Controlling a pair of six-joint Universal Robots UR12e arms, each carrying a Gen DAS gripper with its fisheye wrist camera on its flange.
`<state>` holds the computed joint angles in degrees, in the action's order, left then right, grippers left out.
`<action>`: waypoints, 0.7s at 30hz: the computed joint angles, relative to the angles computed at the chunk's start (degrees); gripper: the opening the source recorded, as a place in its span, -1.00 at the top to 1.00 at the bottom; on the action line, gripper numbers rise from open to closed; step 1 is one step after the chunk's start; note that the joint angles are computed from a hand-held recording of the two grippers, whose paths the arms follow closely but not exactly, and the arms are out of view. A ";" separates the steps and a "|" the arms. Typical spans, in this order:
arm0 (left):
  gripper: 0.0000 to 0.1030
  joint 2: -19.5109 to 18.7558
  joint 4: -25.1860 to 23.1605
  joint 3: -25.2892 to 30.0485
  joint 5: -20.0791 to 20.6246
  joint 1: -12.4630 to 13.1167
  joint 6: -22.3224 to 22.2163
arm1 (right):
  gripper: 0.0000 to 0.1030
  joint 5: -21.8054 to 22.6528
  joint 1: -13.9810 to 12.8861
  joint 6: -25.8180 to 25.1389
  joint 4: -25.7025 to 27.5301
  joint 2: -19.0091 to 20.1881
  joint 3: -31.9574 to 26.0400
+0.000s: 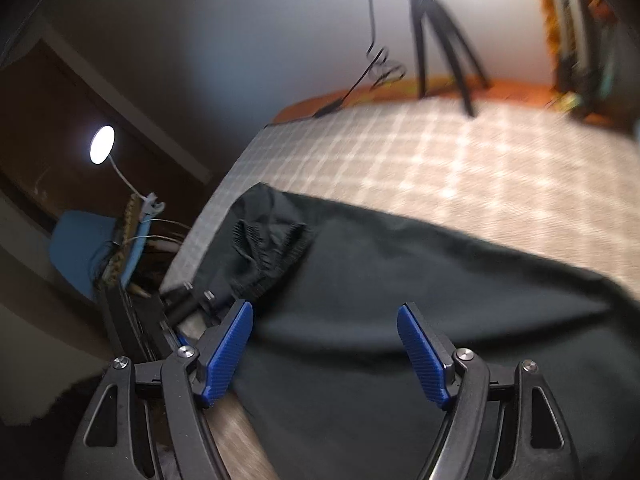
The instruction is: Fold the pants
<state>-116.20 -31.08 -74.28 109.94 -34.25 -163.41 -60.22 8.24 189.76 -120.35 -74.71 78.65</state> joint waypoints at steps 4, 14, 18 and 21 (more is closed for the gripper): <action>0.80 -0.20 2.58 -0.63 2.74 -1.10 5.81 | -0.53 5.60 0.49 2.05 2.98 4.03 -2.94; 0.80 -1.97 10.06 -1.37 7.55 -3.90 24.17 | -0.57 10.21 2.60 0.94 7.98 9.21 -8.05; 0.80 -2.76 13.15 -1.34 9.61 -4.72 30.22 | -0.60 7.22 3.76 0.01 9.38 9.93 -10.00; 0.80 -2.85 13.95 -1.23 9.57 -5.12 32.45 | -0.62 4.94 4.48 -1.62 10.26 9.99 -10.77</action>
<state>-119.05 -17.13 -75.51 119.51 -39.37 -130.95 -55.28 12.72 188.13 -110.08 -64.72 67.88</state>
